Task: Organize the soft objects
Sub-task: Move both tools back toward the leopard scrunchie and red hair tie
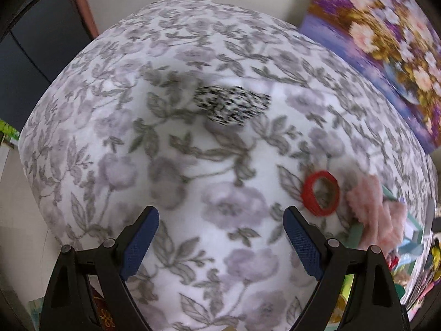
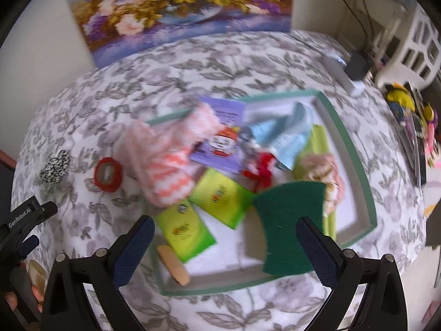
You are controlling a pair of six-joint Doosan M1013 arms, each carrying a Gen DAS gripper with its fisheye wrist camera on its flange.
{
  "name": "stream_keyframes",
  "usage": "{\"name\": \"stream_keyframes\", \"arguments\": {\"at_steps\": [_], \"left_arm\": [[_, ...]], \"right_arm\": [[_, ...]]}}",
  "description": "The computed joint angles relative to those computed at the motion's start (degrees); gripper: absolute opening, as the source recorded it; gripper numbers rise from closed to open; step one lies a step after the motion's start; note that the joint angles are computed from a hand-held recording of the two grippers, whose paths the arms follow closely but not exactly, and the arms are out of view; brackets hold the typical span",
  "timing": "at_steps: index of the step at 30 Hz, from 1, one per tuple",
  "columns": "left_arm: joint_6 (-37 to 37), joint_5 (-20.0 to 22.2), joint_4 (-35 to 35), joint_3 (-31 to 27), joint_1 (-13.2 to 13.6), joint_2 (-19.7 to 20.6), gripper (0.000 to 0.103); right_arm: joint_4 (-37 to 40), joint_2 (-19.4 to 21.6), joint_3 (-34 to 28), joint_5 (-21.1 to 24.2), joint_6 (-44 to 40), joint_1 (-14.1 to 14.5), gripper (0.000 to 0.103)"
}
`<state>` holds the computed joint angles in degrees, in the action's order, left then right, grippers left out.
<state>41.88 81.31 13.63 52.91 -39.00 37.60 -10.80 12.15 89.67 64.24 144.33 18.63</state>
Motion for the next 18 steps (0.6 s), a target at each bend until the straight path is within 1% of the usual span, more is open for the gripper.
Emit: {"name": "stream_keyframes", "arguments": {"at_steps": [5,18], "left_arm": [[-1.5,-0.4,-0.2,0.7,1.4,-0.6,0.092],[-3.7,-0.8,1.7,2.4,3.6,-2.0,0.092]], "right_arm": [[-0.1,1.9,-2.3,-1.2,-2.6,1.5,0.103],[2.7,6.7,-7.3,-2.1,-6.2,4.3,0.103]]}}
